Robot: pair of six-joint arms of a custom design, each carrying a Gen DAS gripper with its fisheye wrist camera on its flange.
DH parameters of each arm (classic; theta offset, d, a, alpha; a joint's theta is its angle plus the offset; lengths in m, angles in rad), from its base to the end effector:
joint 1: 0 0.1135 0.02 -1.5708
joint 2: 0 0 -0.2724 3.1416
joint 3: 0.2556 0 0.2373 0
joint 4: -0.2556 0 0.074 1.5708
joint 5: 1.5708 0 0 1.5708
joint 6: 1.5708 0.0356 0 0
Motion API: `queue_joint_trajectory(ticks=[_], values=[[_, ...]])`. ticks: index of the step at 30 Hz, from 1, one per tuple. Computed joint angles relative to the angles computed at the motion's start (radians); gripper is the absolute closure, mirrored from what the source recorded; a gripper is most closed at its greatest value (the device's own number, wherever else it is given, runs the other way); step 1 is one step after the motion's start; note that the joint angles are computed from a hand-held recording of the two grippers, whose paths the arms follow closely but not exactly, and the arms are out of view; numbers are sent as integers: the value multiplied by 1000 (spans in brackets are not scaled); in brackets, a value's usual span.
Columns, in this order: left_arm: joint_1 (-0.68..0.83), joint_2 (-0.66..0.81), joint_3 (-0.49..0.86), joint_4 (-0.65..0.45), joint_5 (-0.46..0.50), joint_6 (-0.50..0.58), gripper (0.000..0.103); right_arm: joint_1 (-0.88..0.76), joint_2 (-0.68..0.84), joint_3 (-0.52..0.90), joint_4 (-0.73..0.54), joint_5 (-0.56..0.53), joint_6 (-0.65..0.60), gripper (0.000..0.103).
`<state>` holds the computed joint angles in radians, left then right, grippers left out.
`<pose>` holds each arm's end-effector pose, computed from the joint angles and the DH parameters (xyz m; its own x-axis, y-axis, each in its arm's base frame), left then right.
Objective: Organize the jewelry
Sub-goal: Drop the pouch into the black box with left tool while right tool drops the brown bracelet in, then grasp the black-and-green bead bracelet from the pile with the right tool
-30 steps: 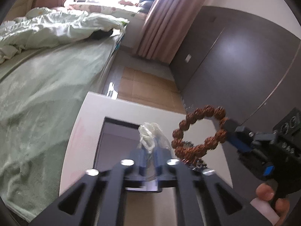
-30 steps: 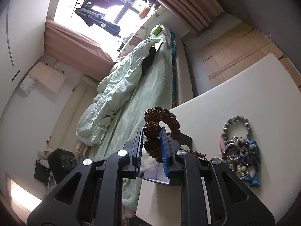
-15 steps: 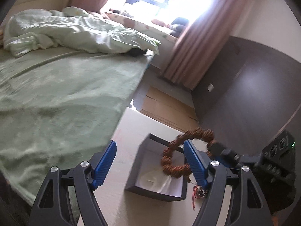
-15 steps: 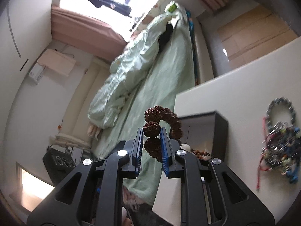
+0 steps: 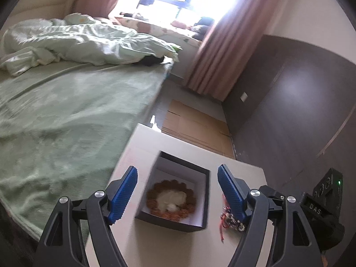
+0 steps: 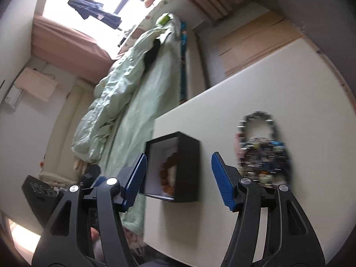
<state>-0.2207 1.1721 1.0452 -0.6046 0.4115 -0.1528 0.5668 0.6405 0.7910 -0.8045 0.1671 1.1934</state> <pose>0.2203 -0.0640 0.3238 -0.7189 0.0183 -0.6948 0.3862 0.8417 -0.3773 0.0928 0.0520 0.3037 -0.5778 0.7189 -0.3865 0.3231 0.6363 0.7005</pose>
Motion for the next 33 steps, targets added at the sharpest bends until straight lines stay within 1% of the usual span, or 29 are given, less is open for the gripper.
queue_joint_trajectory(ticks=[4, 7, 8, 9, 10, 12, 14, 15, 17, 18, 19, 21, 23, 26, 27, 28, 30, 31, 32, 33], values=[[-95, 4, 1, 1, -46, -8, 31, -75, -63, -9, -80, -39, -15, 42], [-154, 9, 0, 3, -80, -17, 32, -199, -105, -25, -120, -128, -62, 42], [-175, 12, 2, 3, -90, -20, 32, -221, -116, -28, -133, -142, -69, 42], [-192, 18, 4, 3, -97, -21, 34, -278, -135, -34, -152, -181, -94, 42], [-218, 25, 8, 2, -106, -20, 36, -290, -143, -38, -160, -187, -96, 42], [-253, 43, 16, -4, -111, -14, 39, -396, -165, -44, -191, -260, -152, 42], [-290, 64, 26, -10, -121, -12, 42, -542, -184, -51, -234, -352, -238, 42], [-310, 73, 28, -9, -131, -13, 44, -566, -182, -52, -239, -366, -255, 42], [-331, 78, 26, -6, -142, -17, 45, -697, -177, -67, -266, -446, -350, 48], [-341, 84, 26, -4, -146, -19, 46, -723, -174, -73, -267, -463, -368, 50], [-349, 90, 26, -1, -148, -20, 47, -778, -168, -86, -273, -501, -411, 56], [-363, 97, 25, 2, -154, -25, 49, -834, -153, -101, -279, -538, -462, 57], [-382, 112, 25, 7, -160, -28, 51, -831, -143, -120, -265, -534, -473, 60], [-407, 141, 29, 12, -164, -32, 55, -815, -118, -135, -246, -529, -481, 61], [-414, 145, 29, 14, -167, -33, 55, -782, -107, -140, -227, -509, -464, 61], [-422, 152, 29, 20, -170, -35, 55, -736, -101, -143, -212, -479, -435, 64], [-432, 170, 31, 26, -172, -35, 55, -656, -69, -143, -181, -429, -393, 73], [-435, 178, 33, 28, -172, -35, 55, -634, -60, -147, -171, -415, -383, 85], [-441, 184, 34, 30, -175, -37, 55, -597, -42, -148, -161, -390, -366, 94], [-445, 190, 36, 32, -178, -37, 55, -570, -28, -153, -153, -372, -350, 94]])
